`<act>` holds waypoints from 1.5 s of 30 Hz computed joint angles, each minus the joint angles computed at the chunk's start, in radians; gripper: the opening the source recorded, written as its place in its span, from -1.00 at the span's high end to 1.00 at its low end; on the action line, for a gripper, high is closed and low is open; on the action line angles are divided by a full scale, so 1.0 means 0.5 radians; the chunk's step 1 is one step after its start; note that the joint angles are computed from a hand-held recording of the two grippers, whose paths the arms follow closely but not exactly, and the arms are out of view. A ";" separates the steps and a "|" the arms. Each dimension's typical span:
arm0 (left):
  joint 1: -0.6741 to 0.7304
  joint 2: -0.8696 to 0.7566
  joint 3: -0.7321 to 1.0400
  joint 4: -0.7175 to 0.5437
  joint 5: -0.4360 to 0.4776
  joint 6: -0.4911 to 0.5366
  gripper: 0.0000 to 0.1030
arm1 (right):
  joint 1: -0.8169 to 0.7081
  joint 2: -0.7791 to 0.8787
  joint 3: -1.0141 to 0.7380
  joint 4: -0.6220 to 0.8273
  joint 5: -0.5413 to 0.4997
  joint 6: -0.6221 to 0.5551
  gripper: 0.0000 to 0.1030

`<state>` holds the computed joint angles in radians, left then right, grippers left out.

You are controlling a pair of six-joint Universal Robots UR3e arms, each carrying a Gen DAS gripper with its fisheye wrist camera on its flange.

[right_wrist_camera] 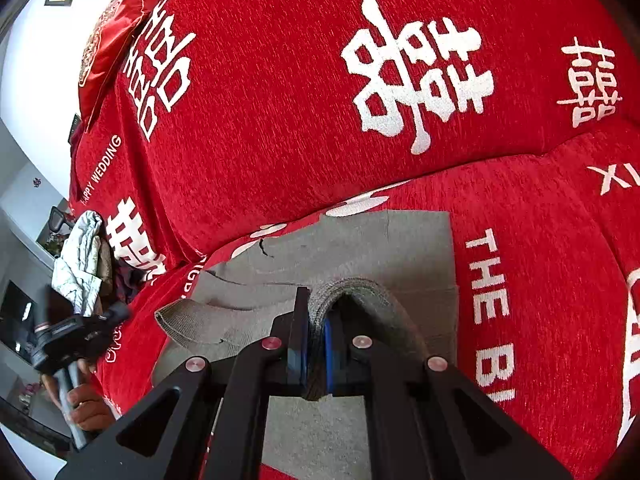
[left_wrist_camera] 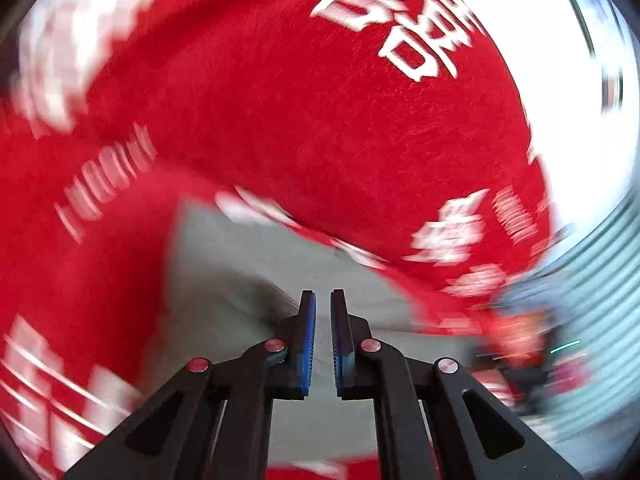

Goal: Fold small clothes

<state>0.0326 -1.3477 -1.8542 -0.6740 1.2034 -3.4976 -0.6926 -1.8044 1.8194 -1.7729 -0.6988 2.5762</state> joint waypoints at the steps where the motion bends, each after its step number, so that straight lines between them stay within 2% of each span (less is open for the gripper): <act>1: -0.206 -0.069 0.019 0.151 0.419 -0.079 0.54 | 0.010 0.007 -0.001 -0.011 -0.003 0.005 0.88; 2: -0.330 -0.107 0.011 0.234 0.707 -0.163 0.19 | 0.015 0.007 0.002 -0.018 -0.001 0.012 0.88; 3: -0.389 -0.139 0.061 0.169 0.828 -0.215 -1.00 | 0.015 0.001 0.008 -0.016 0.007 0.016 0.88; 4: -0.366 -0.192 0.179 -0.035 0.786 -0.266 -0.98 | 0.011 -0.007 0.013 -0.004 0.016 0.011 0.88; 6: -0.198 -0.254 0.207 -0.093 0.435 -0.287 -0.98 | 0.013 -0.023 0.027 0.000 0.022 0.011 0.88; 8: -0.148 -0.367 0.273 -0.102 0.290 -0.329 -0.98 | 0.022 -0.020 0.027 -0.003 0.014 0.011 0.88; 14: -0.140 -0.898 0.846 -0.498 -0.049 -0.199 -0.98 | 0.022 -0.027 0.027 0.020 0.029 -0.001 0.88; 15: -0.133 -0.936 0.941 -0.633 -0.058 -0.195 -0.96 | 0.022 -0.028 0.029 0.024 0.032 -0.004 0.88; 16: -0.132 -1.000 1.003 -0.683 -0.080 -0.181 -0.69 | 0.022 -0.029 0.031 0.026 0.033 -0.005 0.88; 17: -0.154 -1.124 1.148 -0.787 -0.067 -0.136 -0.31 | 0.023 -0.030 0.033 0.030 0.033 -0.008 0.88; 18: -0.164 -1.213 1.286 -0.964 -0.086 -0.042 0.83 | 0.020 -0.028 0.034 0.034 0.033 -0.014 0.88; 19: -0.179 -1.256 1.341 -1.063 -0.103 -0.007 0.90 | 0.017 -0.030 0.035 0.036 0.033 -0.015 0.88; 20: -0.187 -1.253 1.312 -1.051 -0.093 -0.040 0.90 | 0.008 -0.028 0.033 0.049 0.040 -0.025 0.88; 23: -0.195 -1.021 0.968 -0.724 -0.037 -0.133 0.90 | -0.016 -0.029 0.044 0.029 0.046 -0.025 0.88; 26: -0.161 -0.833 0.770 -0.509 -0.007 -0.224 0.90 | -0.028 0.010 0.024 0.013 0.057 0.004 0.88; 29: -0.178 -0.741 0.730 -0.429 0.094 -0.276 0.90 | -0.025 0.028 -0.011 -0.004 0.098 0.033 0.88; 37: -0.308 -0.880 0.985 -0.449 0.315 -0.295 0.90 | 0.104 0.187 -0.088 -0.341 0.028 0.347 0.88; 40: -0.314 -0.880 0.966 -0.417 0.318 -0.331 0.90 | 0.126 0.251 -0.124 -0.413 0.016 0.412 0.88; 45: -0.237 -0.995 1.145 -0.520 0.282 -0.297 0.90 | 0.194 0.388 -0.202 -0.520 -0.026 0.509 0.88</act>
<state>-0.0861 -1.8450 -1.2816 -0.9340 1.3444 -3.6461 -0.5955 -1.6102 1.7186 -2.0329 -0.7115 2.8307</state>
